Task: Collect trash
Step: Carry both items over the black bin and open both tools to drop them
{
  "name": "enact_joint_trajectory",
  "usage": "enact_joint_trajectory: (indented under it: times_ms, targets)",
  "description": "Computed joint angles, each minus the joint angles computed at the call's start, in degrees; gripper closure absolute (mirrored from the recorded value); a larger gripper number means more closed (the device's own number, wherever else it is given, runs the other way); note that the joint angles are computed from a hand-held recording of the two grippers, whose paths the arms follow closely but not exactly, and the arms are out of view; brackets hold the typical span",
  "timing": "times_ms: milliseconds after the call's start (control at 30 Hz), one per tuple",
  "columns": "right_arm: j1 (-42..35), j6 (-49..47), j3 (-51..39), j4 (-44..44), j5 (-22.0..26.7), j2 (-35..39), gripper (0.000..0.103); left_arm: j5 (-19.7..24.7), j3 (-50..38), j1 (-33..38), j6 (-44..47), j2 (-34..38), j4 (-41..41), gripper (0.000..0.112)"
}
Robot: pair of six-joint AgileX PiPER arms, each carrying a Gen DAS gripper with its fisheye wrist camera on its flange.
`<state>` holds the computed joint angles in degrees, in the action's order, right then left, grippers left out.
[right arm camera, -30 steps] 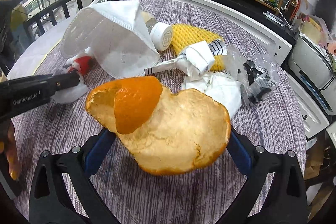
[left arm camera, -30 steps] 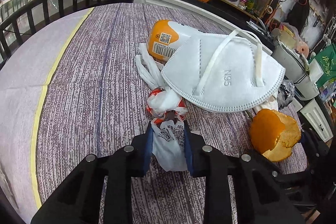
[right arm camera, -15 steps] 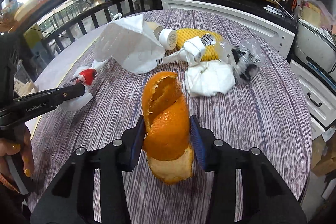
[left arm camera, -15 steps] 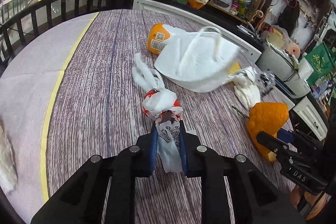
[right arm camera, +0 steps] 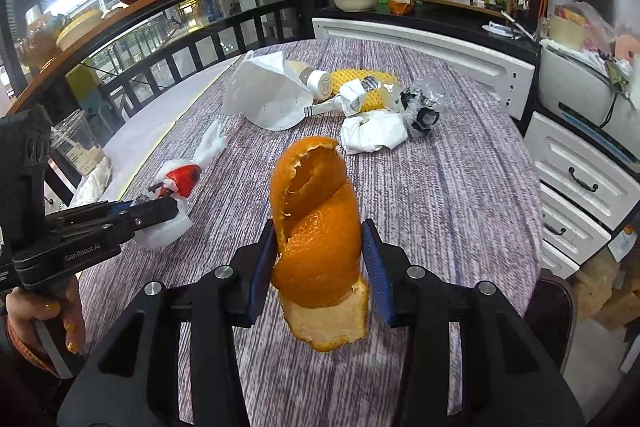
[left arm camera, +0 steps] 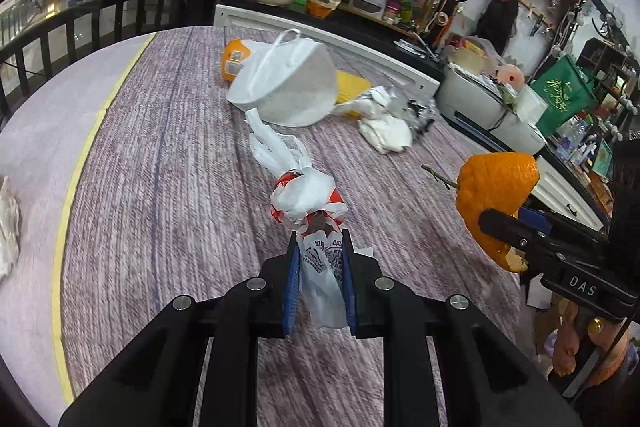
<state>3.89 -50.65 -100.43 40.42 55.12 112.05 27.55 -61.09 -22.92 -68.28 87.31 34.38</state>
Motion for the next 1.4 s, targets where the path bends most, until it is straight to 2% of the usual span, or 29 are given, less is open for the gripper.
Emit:
enact_joint_trajectory:
  times_ms: [233,567,733,1033,1167,1300,1400]
  targets:
    - [-6.8,-7.1,7.7,4.1,-1.3,-4.9,0.06,2.4,-1.1,-7.5,-6.5,0.9,6.2,0.093]
    - [-17.9,-12.3,12.4,8.1,-2.0,-5.6,0.06,3.3,-10.1,-14.4,-5.1,8.2,6.0,0.093]
    - [-23.3,-11.7,11.2,8.1,-1.6,-2.1,0.06,3.9,-16.5,-17.0,-2.5,13.0,4.1,0.093]
    - [-27.7,-8.5,7.1,1.8,-7.3,7.1,0.06,7.7,-35.5,-21.2,10.6,26.4,-4.4,0.093]
    - [-28.7,-5.2,3.2,-1.6,-7.1,13.4,0.053,11.2,-46.5,-21.9,18.2,34.0,-10.3,0.093]
    - [-30.2,-1.8,1.4,-2.5,-7.0,17.8,0.025,16.2,-58.2,-22.5,23.8,42.1,-14.4,0.093]
    - [-31.3,-2.2,2.6,-1.4,-7.3,17.9,0.024,20.0,-65.7,-22.6,27.4,46.9,-17.6,0.093]
